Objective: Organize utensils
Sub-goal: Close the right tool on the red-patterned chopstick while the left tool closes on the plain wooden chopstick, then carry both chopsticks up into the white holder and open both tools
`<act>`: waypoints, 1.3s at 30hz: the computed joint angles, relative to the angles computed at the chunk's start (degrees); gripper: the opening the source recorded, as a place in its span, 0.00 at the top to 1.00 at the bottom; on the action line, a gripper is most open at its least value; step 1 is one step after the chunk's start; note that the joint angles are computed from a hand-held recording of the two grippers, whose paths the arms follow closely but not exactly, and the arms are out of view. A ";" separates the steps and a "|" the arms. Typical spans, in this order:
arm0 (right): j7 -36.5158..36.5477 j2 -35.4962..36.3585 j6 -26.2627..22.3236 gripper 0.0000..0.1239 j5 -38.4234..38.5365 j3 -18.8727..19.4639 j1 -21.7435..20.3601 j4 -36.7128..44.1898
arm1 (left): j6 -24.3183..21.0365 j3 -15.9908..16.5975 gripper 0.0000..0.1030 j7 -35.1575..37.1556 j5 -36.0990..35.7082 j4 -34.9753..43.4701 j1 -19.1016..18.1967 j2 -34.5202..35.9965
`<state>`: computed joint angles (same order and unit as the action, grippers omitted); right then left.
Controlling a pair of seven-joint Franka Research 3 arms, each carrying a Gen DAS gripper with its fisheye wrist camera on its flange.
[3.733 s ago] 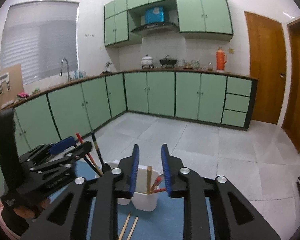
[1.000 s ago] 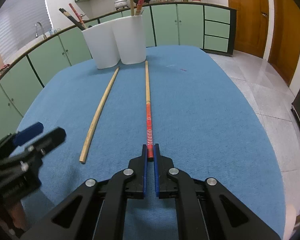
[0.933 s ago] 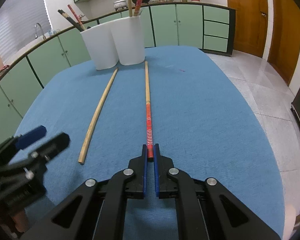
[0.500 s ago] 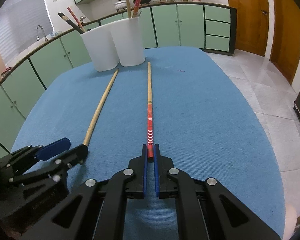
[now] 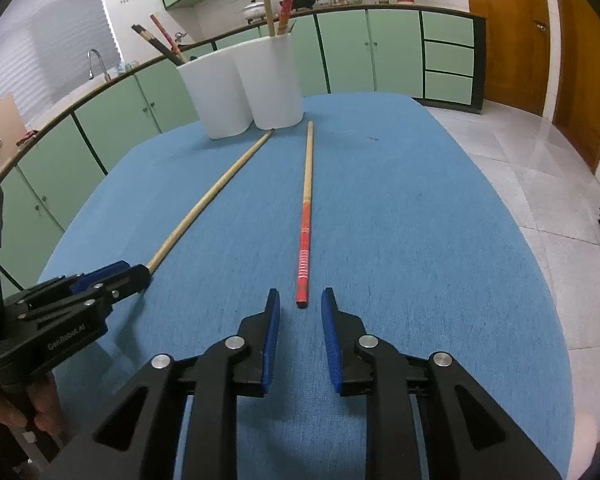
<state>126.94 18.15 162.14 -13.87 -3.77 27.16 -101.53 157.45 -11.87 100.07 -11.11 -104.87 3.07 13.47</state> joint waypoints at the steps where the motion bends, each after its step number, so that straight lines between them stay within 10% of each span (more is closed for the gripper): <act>1: 0.00 0.08 -0.23 0.83 0.00 0.00 0.04 0.14 | 0.09 0.07 0.69 -0.03 0.41 -0.05 -0.15 -0.03; 17: 1.58 2.30 -5.18 0.92 -3.70 -0.87 1.49 4.45 | 0.09 0.18 0.70 -0.60 2.95 -0.04 -0.88 0.09; 23: 1.92 2.52 -6.37 0.95 -5.02 -0.73 1.51 5.15 | 0.06 -0.17 0.93 0.80 2.74 -0.13 -0.79 0.08; 39: 7.97 -4.47 0.96 0.96 -17.56 -2.63 1.10 3.19 | 4.88 -0.97 0.94 12.85 -9.78 1.31 0.74 -6.13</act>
<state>134.91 13.68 163.09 -31.43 -6.40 28.26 -98.34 162.33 -12.84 112.92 -20.89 -103.56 3.81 7.35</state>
